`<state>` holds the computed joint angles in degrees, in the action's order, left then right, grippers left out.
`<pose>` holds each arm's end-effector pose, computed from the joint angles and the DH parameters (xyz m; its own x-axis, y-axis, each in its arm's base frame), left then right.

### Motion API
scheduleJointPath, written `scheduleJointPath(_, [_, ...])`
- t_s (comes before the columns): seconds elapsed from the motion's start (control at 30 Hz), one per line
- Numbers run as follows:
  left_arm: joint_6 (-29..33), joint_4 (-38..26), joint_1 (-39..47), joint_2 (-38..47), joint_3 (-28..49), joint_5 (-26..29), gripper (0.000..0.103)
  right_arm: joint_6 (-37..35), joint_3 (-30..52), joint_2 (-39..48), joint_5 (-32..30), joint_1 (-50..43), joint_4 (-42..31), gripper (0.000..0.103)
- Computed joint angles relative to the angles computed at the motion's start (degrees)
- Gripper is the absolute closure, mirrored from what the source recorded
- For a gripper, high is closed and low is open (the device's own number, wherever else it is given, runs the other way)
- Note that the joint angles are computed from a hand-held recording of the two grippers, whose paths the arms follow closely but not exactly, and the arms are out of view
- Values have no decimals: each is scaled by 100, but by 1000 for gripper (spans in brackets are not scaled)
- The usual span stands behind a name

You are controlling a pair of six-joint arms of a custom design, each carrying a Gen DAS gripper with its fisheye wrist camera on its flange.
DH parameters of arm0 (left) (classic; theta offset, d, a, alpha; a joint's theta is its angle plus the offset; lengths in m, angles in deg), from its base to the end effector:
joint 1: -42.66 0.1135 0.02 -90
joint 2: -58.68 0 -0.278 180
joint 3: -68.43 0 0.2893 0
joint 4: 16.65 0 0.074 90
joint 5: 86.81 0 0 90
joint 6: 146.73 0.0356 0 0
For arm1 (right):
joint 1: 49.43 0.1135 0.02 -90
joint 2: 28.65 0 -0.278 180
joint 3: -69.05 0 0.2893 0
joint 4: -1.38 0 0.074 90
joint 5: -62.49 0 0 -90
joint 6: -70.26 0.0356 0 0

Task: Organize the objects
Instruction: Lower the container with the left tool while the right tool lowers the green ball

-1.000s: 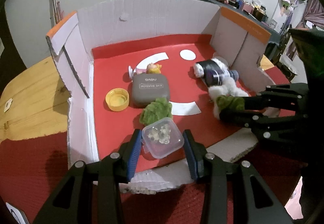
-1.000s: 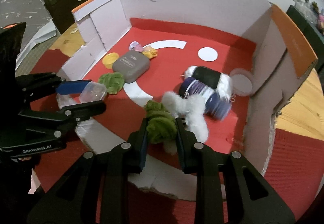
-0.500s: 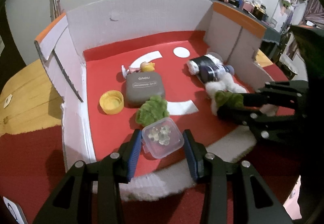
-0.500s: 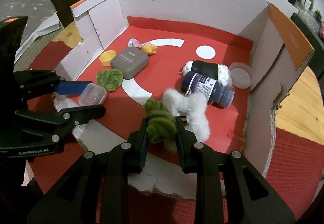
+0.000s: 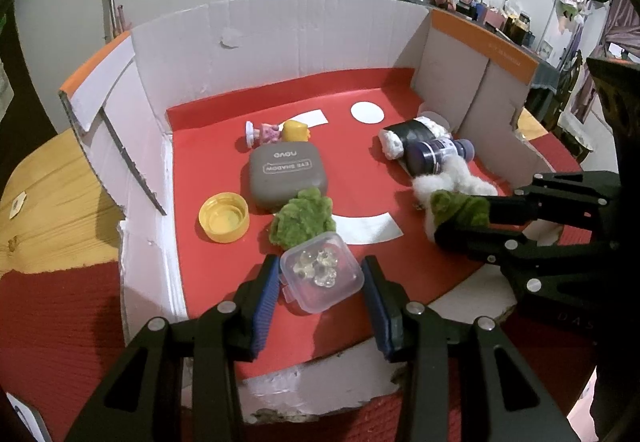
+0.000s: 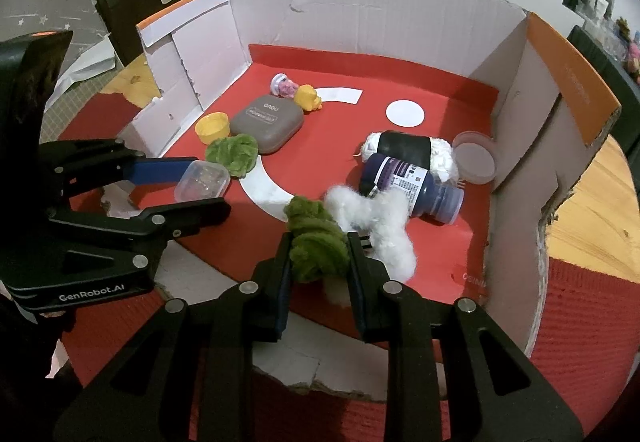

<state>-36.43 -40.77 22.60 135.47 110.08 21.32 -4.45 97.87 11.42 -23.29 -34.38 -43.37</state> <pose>0.2293 -0.0955 0.1249 -0.5923 0.5673 -0.5722 0.7260 0.6838 -0.0735 0.1477 0.0370 0.1452 -0.8301 0.0491 -0.5555 -0.0003 0.9961 0.0886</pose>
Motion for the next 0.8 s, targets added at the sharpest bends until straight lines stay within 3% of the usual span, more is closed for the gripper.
scheduleJointPath(0.17, [-64,71,30,-84,-45,-11,59,21,-60,-168,-34,-4,-40,79])
scheduleJointPath(0.4, [-97,122,77,-528,-246,-26,45,119,-124,-372,-19,57,-97,79])
scheduleJointPath(0.53, [-149,158,98,-626,-307,-57,43,198,-148,-506,33,126,-152,77])
scheduleJointPath(0.6, [-190,143,147,-658,-319,-26,40,252,-162,-637,85,184,-224,73])
scheduleJointPath(0.73, [-183,30,253,-839,-376,38,39,447,-180,-902,309,453,-379,50])
scheduleJointPath(0.8, [-182,24,269,-1031,-463,-10,36,543,-188,-1017,410,556,-454,50])
